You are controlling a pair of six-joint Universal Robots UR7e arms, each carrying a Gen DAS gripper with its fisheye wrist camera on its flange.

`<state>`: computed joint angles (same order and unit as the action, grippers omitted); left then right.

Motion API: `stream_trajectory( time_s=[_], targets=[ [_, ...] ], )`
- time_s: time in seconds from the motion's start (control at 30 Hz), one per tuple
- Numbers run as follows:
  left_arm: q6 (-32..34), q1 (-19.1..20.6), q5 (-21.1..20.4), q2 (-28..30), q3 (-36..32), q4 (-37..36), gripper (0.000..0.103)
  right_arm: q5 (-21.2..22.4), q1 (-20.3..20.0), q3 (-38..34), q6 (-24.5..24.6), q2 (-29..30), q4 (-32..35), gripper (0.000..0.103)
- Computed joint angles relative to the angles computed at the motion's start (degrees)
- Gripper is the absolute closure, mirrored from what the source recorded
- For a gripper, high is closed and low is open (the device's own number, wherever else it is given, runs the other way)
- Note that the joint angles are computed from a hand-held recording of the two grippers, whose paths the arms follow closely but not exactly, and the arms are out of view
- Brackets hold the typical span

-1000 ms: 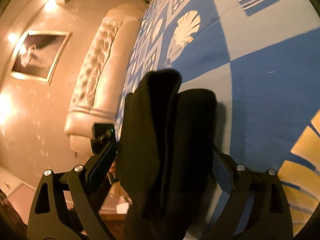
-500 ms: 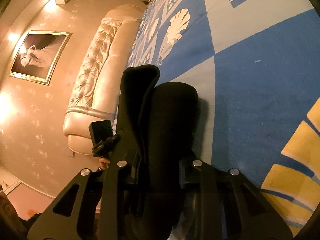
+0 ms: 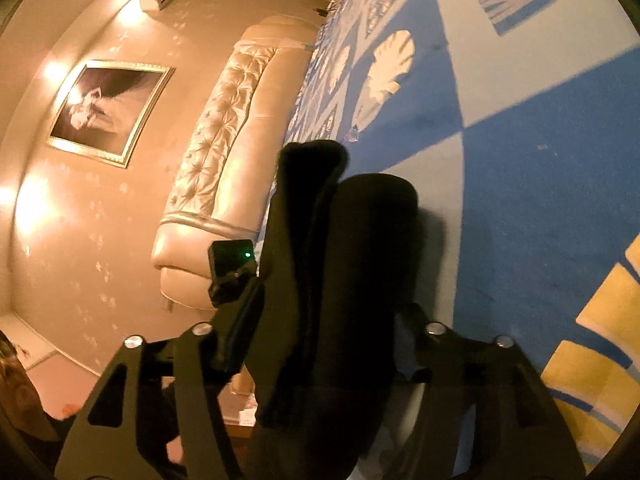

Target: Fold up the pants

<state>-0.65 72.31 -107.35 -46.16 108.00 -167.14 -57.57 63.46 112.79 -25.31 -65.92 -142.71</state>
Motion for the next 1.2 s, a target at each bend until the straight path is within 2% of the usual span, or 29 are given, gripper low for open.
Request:
stream_trajectory(
  time_s=[0.1, 0.2, 0.27, 0.33, 0.47, 0.57, 0.7, 0.83, 0.87, 0.9, 0.93, 0.97, 1.0, 1.1, 1.2],
  targets=[
    [1.1, 0.0, -1.0, -0.5, 0.6, -0.2, 0.035, -2.2, 0.3, 0.9, 0.4, -1.5, -1.4, 0.034],
    [5.2, -0.5, 2.2, -2.1, 1.6, 2.1, 0.031, -4.2, 0.2, 1.3, 0.5, -3.1, -2.0, 0.025],
    [6.9, -0.5, 3.9, -2.9, 2.2, 2.4, 0.031, -2.8, -0.5, 0.6, 1.9, -3.2, -2.0, 0.02],
    [5.0, 0.2, 3.3, -2.9, 2.0, 1.0, 0.03, -1.9, -0.7, -0.3, 3.6, -2.4, -1.8, 0.017],
    [0.1, 0.9, 2.5, -1.1, 0.3, -3.0, 0.026, -4.0, 1.3, -2.4, 4.0, -0.6, -1.8, 0.009],
    [-0.8, 0.5, 3.3, 0.7, -2.3, -2.8, 0.024, -4.7, 2.5, -4.2, 4.6, 1.1, -1.5, 0.009],
    [-2.6, 0.1, 4.4, 2.9, -5.8, -2.1, 0.024, -2.8, 2.7, -6.6, 6.1, 3.4, -1.1, 0.008],
    [-3.6, -0.8, 7.9, 4.2, -8.7, 1.0, 0.024, -0.7, 2.9, -8.6, 6.6, 5.2, -0.2, 0.009],
    [-3.1, -1.1, 9.2, 4.2, -9.0, 2.1, 0.024, -1.1, 3.1, -9.0, 6.5, 5.5, -0.1, 0.018],
    [-2.2, -1.6, 10.5, 4.2, -9.0, 2.7, 0.027, -2.5, 3.4, -9.5, 7.1, 6.0, 0.0, 0.034],
    [-1.2, -2.0, 11.8, 4.1, -8.8, 3.1, 0.036, -3.3, 3.3, -9.8, 7.8, 6.3, 0.2, 0.043],
    [0.1, -2.6, 14.1, 4.0, -8.7, 3.8, 0.04, -3.6, 3.1, -10.0, 8.3, 6.7, 0.4, 0.06],
    [0.9, -2.9, 15.2, 4.0, -8.4, 3.9, 0.046, -3.5, 2.8, -10.2, 8.5, 7.2, 0.4, 0.066],
    [1.4, -2.3, 14.6, 3.6, -7.7, 3.5, 0.058, -2.0, 2.3, -10.1, 8.2, 7.6, 0.1, 0.069],
    [2.6, -2.6, 15.8, 3.3, -6.8, 2.4, 0.063, -2.4, 2.6, -10.3, 8.2, 7.7, 0.2, 0.07]
  ],
)
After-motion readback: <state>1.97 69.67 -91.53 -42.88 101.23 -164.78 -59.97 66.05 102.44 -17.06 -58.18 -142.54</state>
